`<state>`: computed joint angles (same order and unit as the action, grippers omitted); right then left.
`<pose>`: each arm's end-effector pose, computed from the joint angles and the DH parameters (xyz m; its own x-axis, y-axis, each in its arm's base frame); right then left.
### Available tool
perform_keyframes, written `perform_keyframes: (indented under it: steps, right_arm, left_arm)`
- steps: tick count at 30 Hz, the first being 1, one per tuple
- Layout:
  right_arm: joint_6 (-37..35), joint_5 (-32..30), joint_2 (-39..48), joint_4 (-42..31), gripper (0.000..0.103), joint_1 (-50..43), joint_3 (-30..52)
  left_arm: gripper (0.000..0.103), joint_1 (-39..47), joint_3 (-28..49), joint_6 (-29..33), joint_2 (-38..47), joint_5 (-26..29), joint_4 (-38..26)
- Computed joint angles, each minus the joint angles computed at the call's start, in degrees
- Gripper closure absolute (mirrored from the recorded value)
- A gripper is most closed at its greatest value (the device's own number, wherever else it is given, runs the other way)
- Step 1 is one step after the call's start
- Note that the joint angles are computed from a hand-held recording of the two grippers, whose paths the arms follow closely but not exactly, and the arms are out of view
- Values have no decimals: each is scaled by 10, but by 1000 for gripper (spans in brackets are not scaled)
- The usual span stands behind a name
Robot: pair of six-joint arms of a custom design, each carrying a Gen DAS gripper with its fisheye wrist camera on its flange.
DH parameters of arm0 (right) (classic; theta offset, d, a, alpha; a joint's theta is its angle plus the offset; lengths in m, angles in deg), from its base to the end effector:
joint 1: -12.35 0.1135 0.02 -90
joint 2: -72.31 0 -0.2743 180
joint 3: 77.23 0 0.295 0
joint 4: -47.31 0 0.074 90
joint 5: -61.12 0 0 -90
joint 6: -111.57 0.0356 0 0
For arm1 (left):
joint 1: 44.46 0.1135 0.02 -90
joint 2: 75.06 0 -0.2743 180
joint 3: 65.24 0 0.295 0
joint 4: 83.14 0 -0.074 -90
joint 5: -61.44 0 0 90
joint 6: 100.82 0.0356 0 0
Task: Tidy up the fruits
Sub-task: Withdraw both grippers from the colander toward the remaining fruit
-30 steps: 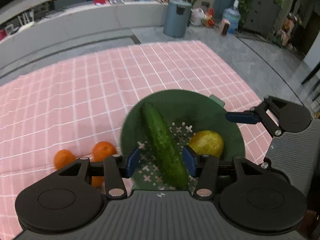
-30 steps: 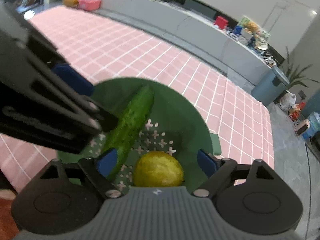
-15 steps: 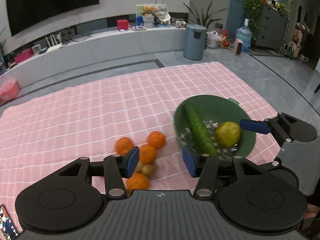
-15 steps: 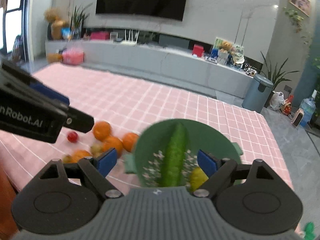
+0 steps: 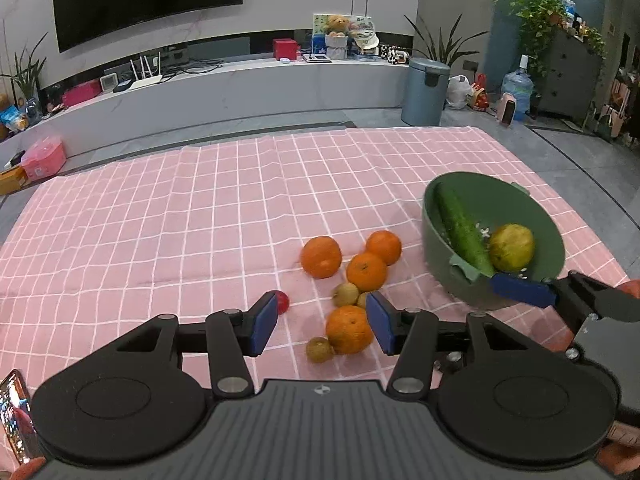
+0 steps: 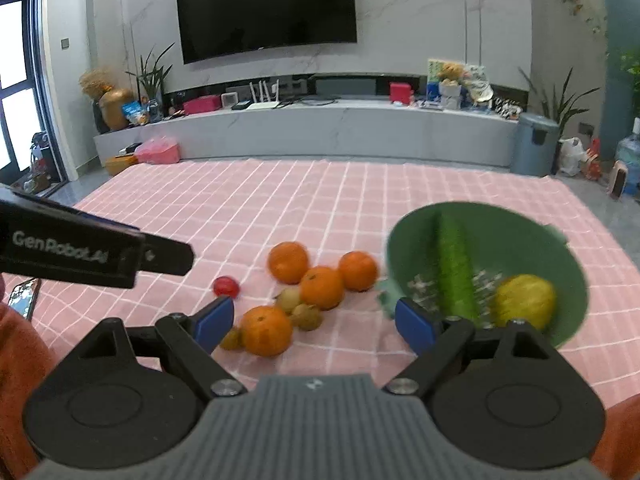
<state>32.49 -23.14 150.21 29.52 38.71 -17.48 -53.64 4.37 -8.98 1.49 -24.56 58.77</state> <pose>0.2985 0.1440 0.2256 -0.5863 -0.0802 -0.8061 -0.2629 0.9601 0.0957 0.3219 -0.0545 0.2672 -0.6914 0.1442 -0.7080 0.2301 0.9728 -0.0266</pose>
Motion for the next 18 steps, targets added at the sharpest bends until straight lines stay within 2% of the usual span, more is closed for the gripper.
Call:
perform_keyframes:
  steps: [7,12,18]
  right_arm:
    - [0,12,47,8,21,13,15]
    - [-2,13,80,21,37,15,25]
    - [3,-3,101,25,48,2,31]
  left_arm:
    - [43,30,1,2,40,40,19]
    - [43,49,-5,-13,69,82,36]
    - [45,64,-13,-22,92,107,52]
